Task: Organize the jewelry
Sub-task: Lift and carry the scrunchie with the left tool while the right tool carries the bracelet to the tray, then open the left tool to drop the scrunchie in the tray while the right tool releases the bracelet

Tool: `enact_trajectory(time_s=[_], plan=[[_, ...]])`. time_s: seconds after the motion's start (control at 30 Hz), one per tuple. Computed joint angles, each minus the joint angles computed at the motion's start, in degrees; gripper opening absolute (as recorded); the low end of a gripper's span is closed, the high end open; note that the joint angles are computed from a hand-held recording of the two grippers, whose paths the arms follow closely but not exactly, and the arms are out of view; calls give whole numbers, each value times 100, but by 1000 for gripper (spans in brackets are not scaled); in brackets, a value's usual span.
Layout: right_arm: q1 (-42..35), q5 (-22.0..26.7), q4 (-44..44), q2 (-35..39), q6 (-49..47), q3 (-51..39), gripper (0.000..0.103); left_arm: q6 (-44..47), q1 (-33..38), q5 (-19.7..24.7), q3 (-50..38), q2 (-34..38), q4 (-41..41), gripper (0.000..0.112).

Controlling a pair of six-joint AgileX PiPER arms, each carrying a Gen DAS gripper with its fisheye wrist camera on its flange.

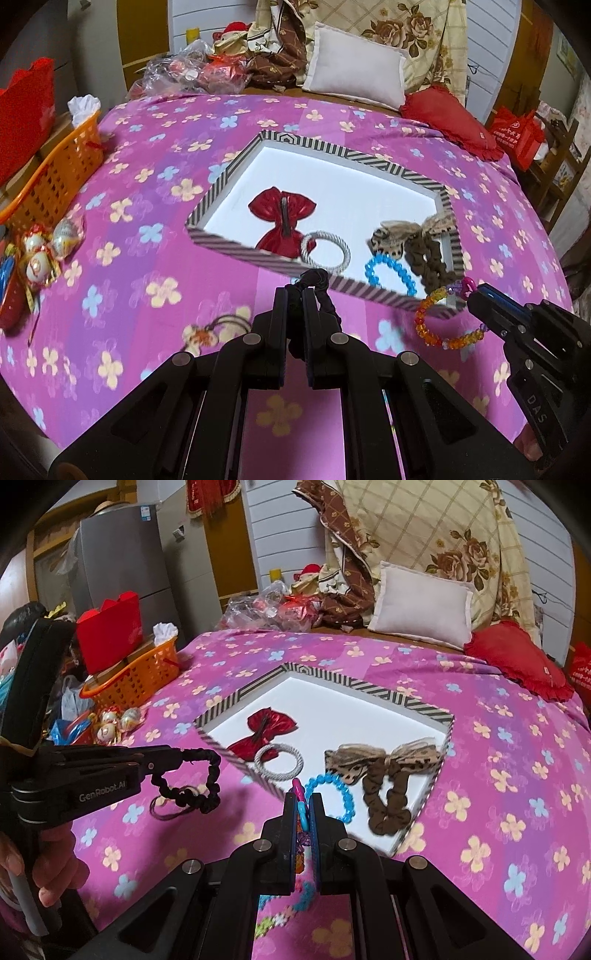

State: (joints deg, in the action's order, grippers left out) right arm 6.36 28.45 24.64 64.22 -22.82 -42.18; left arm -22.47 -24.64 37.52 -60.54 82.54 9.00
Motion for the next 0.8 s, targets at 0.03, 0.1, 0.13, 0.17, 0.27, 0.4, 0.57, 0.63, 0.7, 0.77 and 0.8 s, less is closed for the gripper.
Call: enact_trajectory(time_s=[0.03, 0.1, 0.13, 0.17, 0.27, 0.4, 0.57, 0.63, 0.7, 0.77, 0.8], plan=[[-30, -9, 20, 61, -32, -63, 6, -26, -3, 10, -104, 100, 45, 6], [-120, -18, 141, 196, -187, -201, 6, -86, -23, 20, -266, 251, 135, 6], [-144, -32, 157, 264, -221, -272, 6, -94, -25, 27, -350, 327, 154, 6], [-160, -42, 165, 314, -242, -324, 6, -90, -22, 36, -444, 411, 158, 6], [-253, -49, 285, 552, -402, -519, 6, -38, -7, 64, -715, 658, 117, 6], [-375, -47, 555, 838, -718, -663, 6, 54, 27, 143, -1086, 1011, 13, 6], [-473, -44, 977, 1226, -1136, -766, 6, -50, -7, 203, -1456, 1445, 104, 6], [-492, -45, 1165, 1396, -1305, -793, 6, -92, -14, 205, -1569, 1615, 132, 6], [-468, -90, 1222, 1529, -1371, -813, 6, -113, -20, 218, -1668, 1766, 140, 6], [-450, -122, 1260, 1651, -1425, -852, 6, -131, -12, 242, -1786, 1942, 149, 6], [-447, -135, 1277, 1715, -1455, -878, 6, -128, -3, 253, -1828, 2003, 143, 6]])
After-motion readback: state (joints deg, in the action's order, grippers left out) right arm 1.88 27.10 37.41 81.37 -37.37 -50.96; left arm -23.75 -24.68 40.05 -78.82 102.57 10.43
